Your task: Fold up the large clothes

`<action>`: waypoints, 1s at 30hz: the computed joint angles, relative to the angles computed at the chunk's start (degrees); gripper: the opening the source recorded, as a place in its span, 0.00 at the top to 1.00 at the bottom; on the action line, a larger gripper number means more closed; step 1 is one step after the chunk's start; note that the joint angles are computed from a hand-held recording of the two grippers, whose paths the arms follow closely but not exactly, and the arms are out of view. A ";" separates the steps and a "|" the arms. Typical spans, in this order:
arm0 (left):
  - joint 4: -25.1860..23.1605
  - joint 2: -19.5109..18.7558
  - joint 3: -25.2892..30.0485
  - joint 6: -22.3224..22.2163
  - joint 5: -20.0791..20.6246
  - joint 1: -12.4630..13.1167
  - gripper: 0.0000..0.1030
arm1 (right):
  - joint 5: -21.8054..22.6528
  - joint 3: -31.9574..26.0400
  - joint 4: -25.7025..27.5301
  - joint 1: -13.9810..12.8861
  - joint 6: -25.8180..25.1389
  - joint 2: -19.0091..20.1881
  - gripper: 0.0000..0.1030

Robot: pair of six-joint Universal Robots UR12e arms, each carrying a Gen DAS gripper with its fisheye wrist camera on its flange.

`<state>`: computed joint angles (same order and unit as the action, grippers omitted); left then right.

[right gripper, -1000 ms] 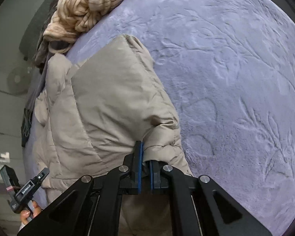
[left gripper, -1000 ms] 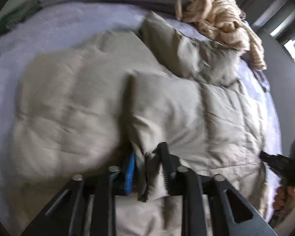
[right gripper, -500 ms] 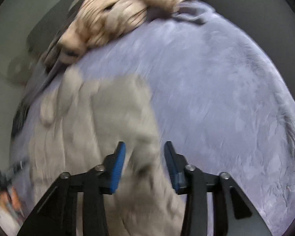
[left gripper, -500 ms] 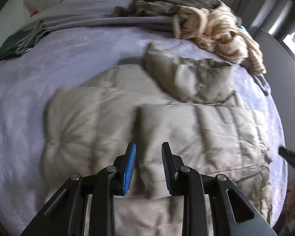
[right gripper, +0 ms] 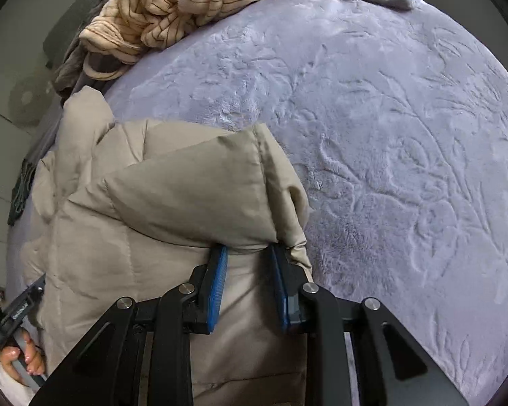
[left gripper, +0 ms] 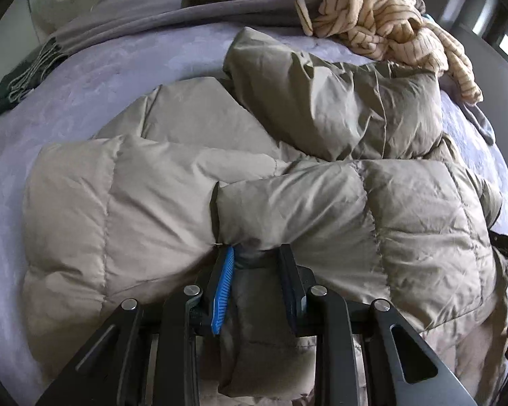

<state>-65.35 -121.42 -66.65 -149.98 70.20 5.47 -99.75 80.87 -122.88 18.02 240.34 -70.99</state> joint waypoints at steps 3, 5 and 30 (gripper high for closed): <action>0.51 0.25 -0.42 0.38 0.50 -0.01 0.72 | -1.24 -0.72 1.42 0.44 -1.19 0.12 0.74; 0.29 0.62 -0.34 0.55 1.18 -0.03 0.72 | -2.32 -2.05 4.10 0.90 -2.08 0.22 0.73; -3.67 5.80 -3.25 1.47 8.24 2.08 0.72 | -0.28 0.95 13.73 5.18 10.71 -6.77 0.59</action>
<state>-69.02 -115.62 -69.90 -148.51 78.44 7.55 -100.02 81.82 -109.15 23.20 251.04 -77.76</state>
